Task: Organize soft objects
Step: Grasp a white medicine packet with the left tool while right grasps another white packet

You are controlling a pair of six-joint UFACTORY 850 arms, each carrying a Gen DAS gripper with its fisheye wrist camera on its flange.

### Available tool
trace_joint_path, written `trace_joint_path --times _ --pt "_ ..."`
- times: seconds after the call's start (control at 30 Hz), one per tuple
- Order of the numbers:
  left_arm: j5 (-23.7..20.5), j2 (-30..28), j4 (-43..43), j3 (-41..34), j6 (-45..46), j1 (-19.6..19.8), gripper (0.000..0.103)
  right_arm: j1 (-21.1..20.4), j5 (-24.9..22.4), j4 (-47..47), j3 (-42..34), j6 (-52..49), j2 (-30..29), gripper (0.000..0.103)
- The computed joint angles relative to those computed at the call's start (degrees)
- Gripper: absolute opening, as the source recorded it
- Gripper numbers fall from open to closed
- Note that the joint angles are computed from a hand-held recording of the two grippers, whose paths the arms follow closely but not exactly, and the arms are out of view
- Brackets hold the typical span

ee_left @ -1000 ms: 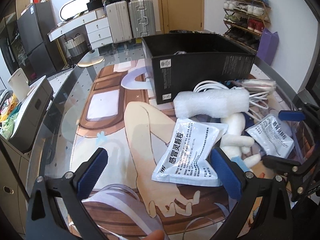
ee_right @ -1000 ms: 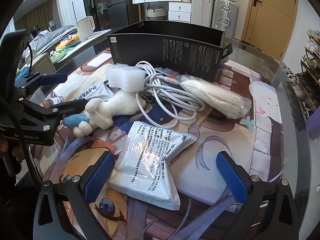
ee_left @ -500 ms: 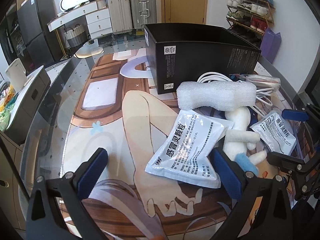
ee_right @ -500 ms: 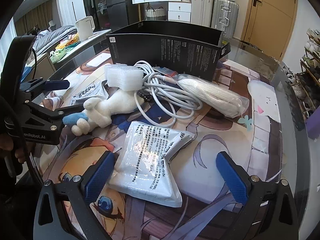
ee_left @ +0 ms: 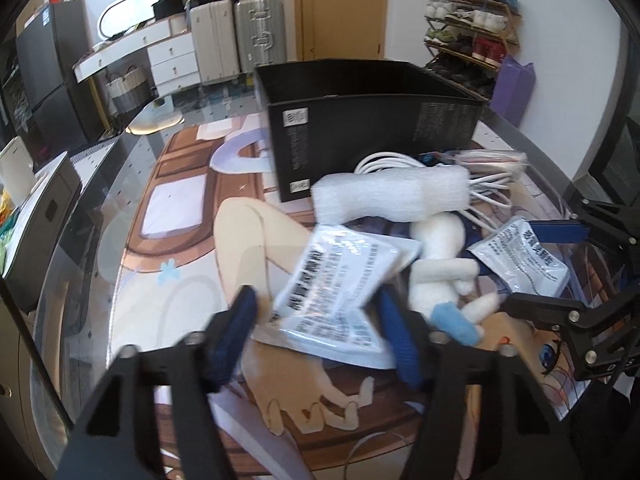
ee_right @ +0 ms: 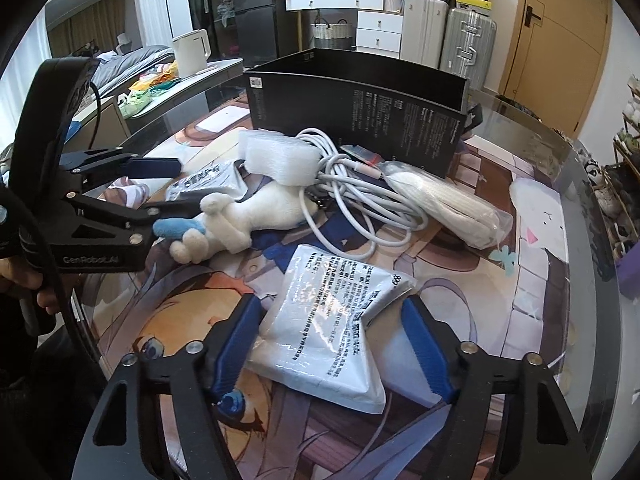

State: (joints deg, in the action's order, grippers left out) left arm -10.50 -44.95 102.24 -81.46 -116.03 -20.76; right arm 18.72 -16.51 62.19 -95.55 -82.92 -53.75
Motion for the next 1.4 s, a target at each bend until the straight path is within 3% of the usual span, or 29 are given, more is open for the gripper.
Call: trace_joint_path --times 0.43,0.47,0.53,0.8,0.87,0.93,0.97,1.1,1.23,1.33,1.37,1.4 --pt "0.26 0.96 8.11 1.08 -8.21 -0.17 0.049 0.12 -0.11 -1.18 0.24 1.75 0.31 0.066" --pt "0.2 1.1 8.91 1.19 -9.02 -0.19 0.048 0.15 -0.08 -1.12 0.22 1.66 0.3 0.065" --pt "0.33 1.4 11.5 1.44 -11.51 -0.19 0.035 0.16 -0.1 -1.0 0.35 1.31 0.42 0.06" --pt "0.61 1.17 5.43 0.97 -5.67 0.02 0.031 0.0 -0.28 -2.01 0.82 0.62 0.82 0.053" --pt "0.03 1.18 3.05 0.91 -3.69 0.07 0.033 -0.14 -0.52 -1.96 0.78 0.59 0.77 0.053" --pt "-0.45 0.99 -1.48 0.58 0.57 0.2 0.045 -0.17 -0.48 -1.98 0.78 0.49 0.77 0.053" --pt "-0.92 0.92 -2.89 0.48 1.81 0.23 0.061 -0.21 -0.48 -1.89 0.82 0.32 0.79 0.053" --pt "-1.89 0.11 -12.23 -0.86 9.85 0.46 0.078 -0.34 -0.71 -1.65 0.73 0.01 0.69 0.053" --pt "-0.47 -0.92 -17.68 -2.14 13.89 1.05 0.079 -0.3 -0.67 -1.58 0.73 -0.04 0.69 0.053" --pt "-0.64 -1.38 -14.78 -2.52 11.16 0.93 0.078 -0.35 -0.79 -1.45 0.73 -0.17 0.67 0.053" --pt "-0.45 -1.42 -14.26 -2.54 10.94 0.93 0.073 -0.36 -0.83 -1.32 0.78 -0.33 0.7 0.053" --pt "-0.82 -1.35 -13.16 -2.41 10.24 0.81 0.061 -0.35 -0.84 -1.21 0.87 -0.48 0.75 0.053"
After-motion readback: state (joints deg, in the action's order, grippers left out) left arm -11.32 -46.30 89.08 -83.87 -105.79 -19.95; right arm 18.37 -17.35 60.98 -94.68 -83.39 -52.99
